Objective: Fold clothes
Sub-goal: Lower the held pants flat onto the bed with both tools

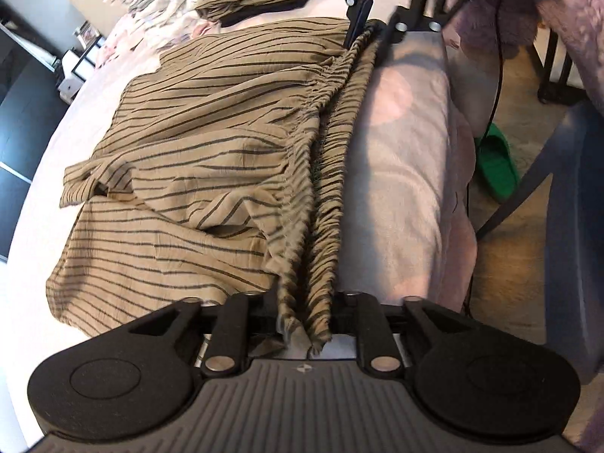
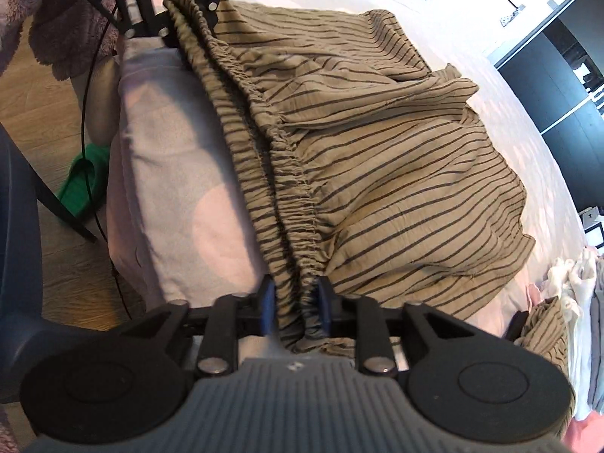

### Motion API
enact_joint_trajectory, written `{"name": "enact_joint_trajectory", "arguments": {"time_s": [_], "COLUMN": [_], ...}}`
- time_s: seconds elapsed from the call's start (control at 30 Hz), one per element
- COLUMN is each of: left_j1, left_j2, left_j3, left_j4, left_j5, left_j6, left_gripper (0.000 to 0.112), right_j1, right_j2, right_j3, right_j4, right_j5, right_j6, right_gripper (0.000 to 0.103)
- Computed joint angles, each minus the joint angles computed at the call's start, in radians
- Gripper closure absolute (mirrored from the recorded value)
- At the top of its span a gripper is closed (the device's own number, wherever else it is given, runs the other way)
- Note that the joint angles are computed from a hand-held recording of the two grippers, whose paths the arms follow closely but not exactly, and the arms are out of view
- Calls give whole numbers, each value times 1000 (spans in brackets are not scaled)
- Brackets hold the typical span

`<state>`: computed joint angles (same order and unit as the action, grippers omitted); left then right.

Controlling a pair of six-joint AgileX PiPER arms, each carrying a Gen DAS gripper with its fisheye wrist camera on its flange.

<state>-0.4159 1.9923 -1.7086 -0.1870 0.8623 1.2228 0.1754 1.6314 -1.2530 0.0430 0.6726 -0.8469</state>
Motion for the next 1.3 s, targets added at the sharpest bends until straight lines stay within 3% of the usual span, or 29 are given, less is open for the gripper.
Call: {"name": "enact_joint_trajectory", "arguments": {"time_s": [0.03, 0.13, 0.3, 0.47, 0.77, 0.97, 1.07, 1.17, 1.23, 1.3], "left_j1": [-2, -1, 1, -12, -48, -45, -38, -32, -30, -29], "left_j2": [2, -35, -64, -2, 42, 73, 66, 43, 26, 12], "left_j3": [-18, 6, 4, -77, -70, -89, -78, -54, -40, -37], "left_j4": [9, -8, -92, -124, -86, -57, -77, -109, -121, -129], "left_j5": [29, 45, 32, -2, -41, -52, -64, -68, -66, -46], "left_j6": [-19, -28, -113, -257, -227, -245, -207, -145, -118, -103], "left_gripper": [70, 64, 63, 65, 66, 82, 91, 94, 111, 111], "right_j1": [0, -3, -7, -4, -12, 3, 9, -3, -8, -14], "right_j2": [-10, -53, -69, -27, 24, 58, 58, 49, 33, 14], "right_j3": [1, 29, 51, 27, 15, 8, 20, 0, -3, -11], "right_j4": [3, 33, 72, 111, 188, 55, 1, 4, -9, -4], "right_j5": [5, -2, -80, -108, -107, -137, -163, -134, -116, -75], "right_j6": [6, 11, 54, 25, -85, 6, 24, 56, 76, 83], "right_gripper": [64, 60, 59, 61, 64, 79, 95, 98, 98, 99]}}
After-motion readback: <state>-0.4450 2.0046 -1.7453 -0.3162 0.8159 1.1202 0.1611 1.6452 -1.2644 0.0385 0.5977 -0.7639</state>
